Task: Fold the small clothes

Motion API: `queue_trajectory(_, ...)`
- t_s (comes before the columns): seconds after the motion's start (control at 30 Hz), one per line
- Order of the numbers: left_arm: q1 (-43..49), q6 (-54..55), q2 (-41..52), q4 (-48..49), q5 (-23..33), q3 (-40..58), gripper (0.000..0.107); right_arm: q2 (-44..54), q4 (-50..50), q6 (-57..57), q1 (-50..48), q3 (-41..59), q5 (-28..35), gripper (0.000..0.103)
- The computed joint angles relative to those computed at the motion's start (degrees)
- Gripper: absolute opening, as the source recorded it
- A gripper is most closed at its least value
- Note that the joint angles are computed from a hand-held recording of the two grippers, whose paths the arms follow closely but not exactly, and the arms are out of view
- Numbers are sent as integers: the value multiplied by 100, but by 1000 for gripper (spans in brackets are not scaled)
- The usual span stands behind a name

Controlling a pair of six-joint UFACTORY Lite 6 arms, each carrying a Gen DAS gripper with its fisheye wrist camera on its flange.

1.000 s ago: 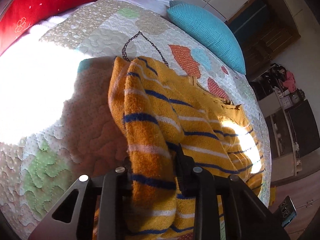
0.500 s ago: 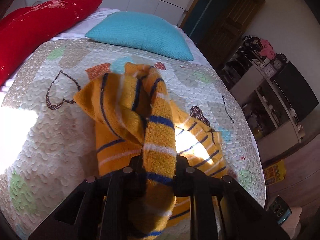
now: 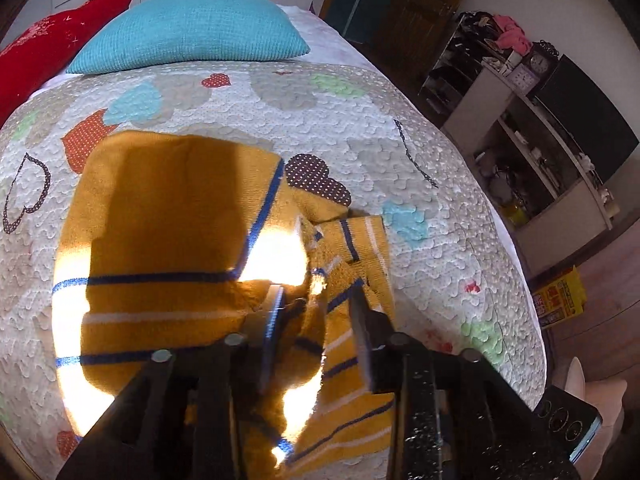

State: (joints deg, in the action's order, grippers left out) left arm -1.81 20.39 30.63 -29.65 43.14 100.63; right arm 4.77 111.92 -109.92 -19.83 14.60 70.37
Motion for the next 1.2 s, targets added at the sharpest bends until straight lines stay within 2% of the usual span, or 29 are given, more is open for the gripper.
queue_trajectory(0.07, 108, 408, -163, -519, 123, -175, 64, 15, 40, -21, 49, 7, -10, 72)
queue_trajectory(0.2, 281, 742, -813, -676, 390, -752, 65, 102, 42, -88, 34, 51, -15, 72)
queue_trajectory(0.27, 437, 1045, -1439, -782, 424, -1377, 66, 51, 36, -98, 26, -7, -15, 72)
queue_trajectory(0.37, 805, 1444, -2639, -659, 197, -2551, 77, 154, 148, -92, 147, 128, -89, 73)
queue_trajectory(0.53, 1719, 2025, -4345, -352, -275, -4390, 79, -76, 349, 4, 407, 151, -391, 74)
queue_trajectory(0.63, 2506, 2636, -4851, -610, -89, -5103, 79, -1428, 604, 437, 865, -131, -1217, 76)
queue_trajectory(0.7, 2983, 2962, -4955, -797, 132, -5375, 79, -2416, 917, 514, 1683, -126, -2169, 79)
queue_trajectory(0.73, 3193, 3125, -4982, -901, 243, -5485, 79, -2564, 1174, 406, 2187, 43, -2662, 82)
queue_trajectory(0.8, 3595, 3462, -5071, -1120, 480, -5680, 79, -2308, 1724, 154, 3183, 684, -3667, 84)
queue_trajectory(0.9, 3947, 3704, -5254, -1274, 686, -5899, 79, -1122, 2446, -336, 4041, 1939, -4648, 84)
queue_trajectory(0.93, 4024, 3735, -5324, -1285, 738, -5947, 79, -763, 2498, -299, 4132, 2304, -4786, 84)
queue_trajectory(0.97, 4129, 3794, -5411, -1305, 808, -5999, 79, -462, 2408, -157, 4107, 2568, -4687, 77)
queue_trajectory(1.0, 4206, 3837, -5507, -1315, 865, -6049, 79, -189, 2188, 78, 4008, 2772, -4459, 63)
queue_trajectory(1.03, 4257, 3876, -5563, -1314, 892, -6075, 79, 72, 1729, 554, 3898, 3012, -4320, 24)
queue_trajectory(1.07, 4316, 3924, -5609, -1307, 915, -6102, 79, 280, 1354, 977, 3814, 3211, -4312, 13)
queue_trajectory(1.13, 4403, 3996, -5648, -1302, 931, -6130, 79, 132, 1266, 1105, 3546, 3042, -4126, 12)
queue_trajectory(1.2, 4507, 4108, -5610, -1361, 950, -6134, 79, -454, 1370, 961, 3272, 2498, -4060, 11)
